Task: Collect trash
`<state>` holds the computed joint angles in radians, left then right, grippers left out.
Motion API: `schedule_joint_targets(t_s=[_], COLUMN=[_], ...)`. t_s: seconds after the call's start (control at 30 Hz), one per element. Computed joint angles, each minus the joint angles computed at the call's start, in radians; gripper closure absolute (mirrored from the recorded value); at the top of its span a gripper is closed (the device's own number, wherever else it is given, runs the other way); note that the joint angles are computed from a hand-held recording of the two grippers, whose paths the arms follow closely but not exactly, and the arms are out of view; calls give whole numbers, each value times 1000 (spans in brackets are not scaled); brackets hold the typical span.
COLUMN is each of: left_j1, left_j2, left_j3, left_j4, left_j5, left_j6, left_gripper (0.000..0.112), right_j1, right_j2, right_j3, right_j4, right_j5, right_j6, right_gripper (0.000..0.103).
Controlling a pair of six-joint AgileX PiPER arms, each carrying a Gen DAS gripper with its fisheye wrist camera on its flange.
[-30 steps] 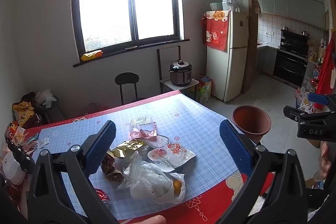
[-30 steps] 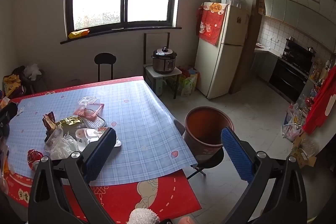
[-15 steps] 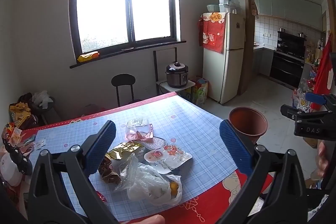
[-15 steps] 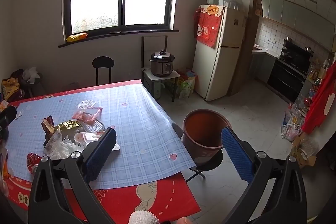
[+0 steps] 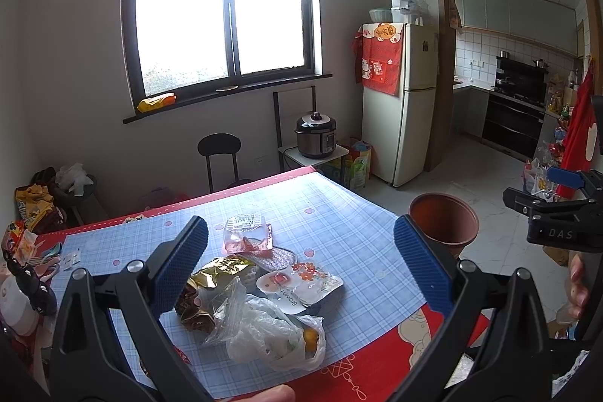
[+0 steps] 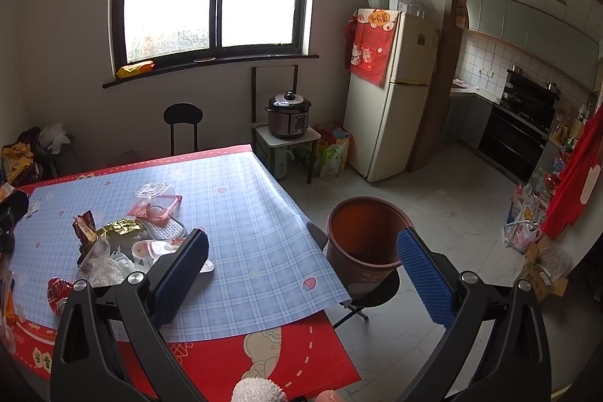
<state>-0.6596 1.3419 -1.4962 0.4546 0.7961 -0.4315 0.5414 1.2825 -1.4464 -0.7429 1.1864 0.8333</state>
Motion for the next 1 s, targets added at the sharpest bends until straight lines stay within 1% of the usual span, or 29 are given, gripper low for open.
schedule_joint_targets(t_s=[0.17,0.23,0.4,0.67,0.7,0.77,1.0], left_j1=[15,-6,-9,-14,-22,-8,-15], left_j2=[11,0,5,34,21,3,23], left_j3=[-12,4,-1,-46,-20,5,-23], left_j4=[-20,8,5,5,21,6,11], left_j5=[-5,-2,-2,16,7,-7,3], left_j6=[22,-9,-6,-4,-21,-7,-9], left_gripper=[15,15,15,15,15,15,15], right_j1=[2,2,1,4,3,4,3], right_j2=[-1,-1,-2,-2,-2,-1,-5], right_j3=[8,8,11,13,13,12,18], right_j4=[-4,-4,-4,-6,-6,-6,-6], right_j5=[-3,-3,-5,-5,-6,-5,-8], right_j6=[8,9,9,12,11,12,14], right_gripper=[4,4,4,4,4,4,4])
